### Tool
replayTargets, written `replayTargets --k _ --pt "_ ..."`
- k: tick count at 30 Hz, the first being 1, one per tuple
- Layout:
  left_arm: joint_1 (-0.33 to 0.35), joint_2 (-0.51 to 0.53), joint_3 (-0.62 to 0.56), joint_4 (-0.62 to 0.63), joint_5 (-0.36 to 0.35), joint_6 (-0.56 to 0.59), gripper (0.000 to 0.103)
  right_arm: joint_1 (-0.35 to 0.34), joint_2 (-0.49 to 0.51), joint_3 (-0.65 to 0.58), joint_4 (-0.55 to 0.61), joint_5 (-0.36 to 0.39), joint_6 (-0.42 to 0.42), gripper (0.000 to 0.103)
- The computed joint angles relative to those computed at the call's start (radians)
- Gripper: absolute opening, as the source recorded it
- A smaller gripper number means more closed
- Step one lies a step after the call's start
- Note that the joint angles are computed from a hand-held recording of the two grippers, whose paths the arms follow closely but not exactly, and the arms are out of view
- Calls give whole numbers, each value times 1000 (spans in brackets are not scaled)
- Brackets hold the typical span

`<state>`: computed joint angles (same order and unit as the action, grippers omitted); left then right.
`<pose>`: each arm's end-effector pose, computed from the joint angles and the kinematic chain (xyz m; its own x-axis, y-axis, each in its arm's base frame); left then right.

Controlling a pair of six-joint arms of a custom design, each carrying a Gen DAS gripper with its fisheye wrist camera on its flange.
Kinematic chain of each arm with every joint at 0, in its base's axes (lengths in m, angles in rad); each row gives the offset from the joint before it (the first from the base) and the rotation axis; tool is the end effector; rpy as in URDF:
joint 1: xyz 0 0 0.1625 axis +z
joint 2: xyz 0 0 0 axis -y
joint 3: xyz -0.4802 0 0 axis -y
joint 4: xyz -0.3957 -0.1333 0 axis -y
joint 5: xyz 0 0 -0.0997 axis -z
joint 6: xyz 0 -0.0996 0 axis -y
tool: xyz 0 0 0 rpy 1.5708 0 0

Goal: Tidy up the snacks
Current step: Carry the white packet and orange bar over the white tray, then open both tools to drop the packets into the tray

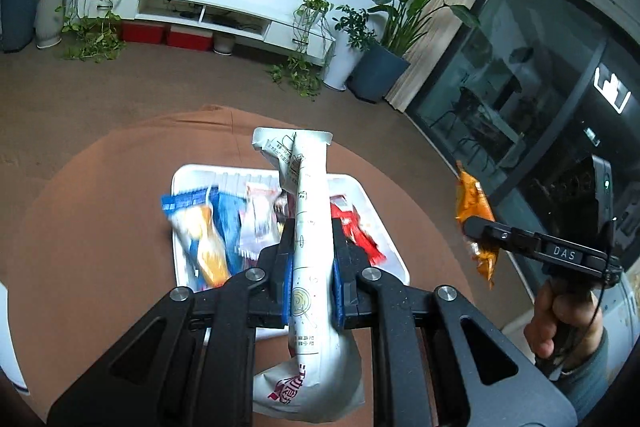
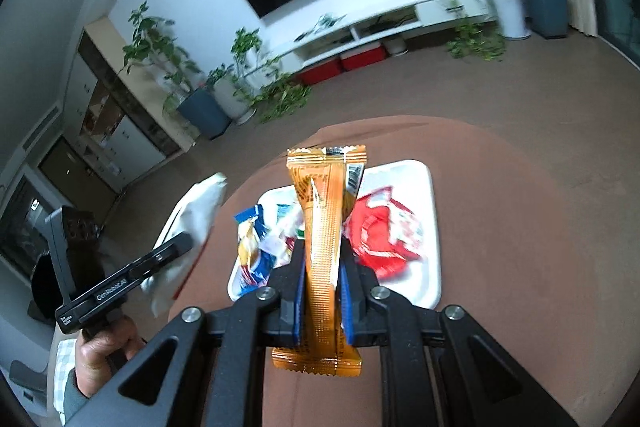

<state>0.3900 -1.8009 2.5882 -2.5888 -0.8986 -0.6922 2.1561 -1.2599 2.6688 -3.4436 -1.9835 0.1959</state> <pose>-0.1890 -0.2889 0.2966 -0.9051 0.2792 -0.3207 0.4193 0.7123 -0.5629 0.2660 -0.2324 0.1922 -0.9424 -0.2046 0.2647 -0.3167 0.8006 -0.5087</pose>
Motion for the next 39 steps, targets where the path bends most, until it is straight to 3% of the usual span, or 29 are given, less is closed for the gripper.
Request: replayTargets --k 5,12,18,28,39 --pt "104 160 -25 -145 -17 105 13 -84 101 -64 33 55 -25 16" --pt "220 335 -44 -323 -34 206 13 -151 231 -119 43 29 -42 16" --pt "292 475 -66 -435 -49 258 13 -178 282 -131 8 4 -71 16" --pt "327 602 -73 -535 -54 265 16 -196 334 -140 -24 -46 -115 16" --pt "365 678 -61 -646 -64 269 18 -163 372 -134 -69 -98 -135 17"
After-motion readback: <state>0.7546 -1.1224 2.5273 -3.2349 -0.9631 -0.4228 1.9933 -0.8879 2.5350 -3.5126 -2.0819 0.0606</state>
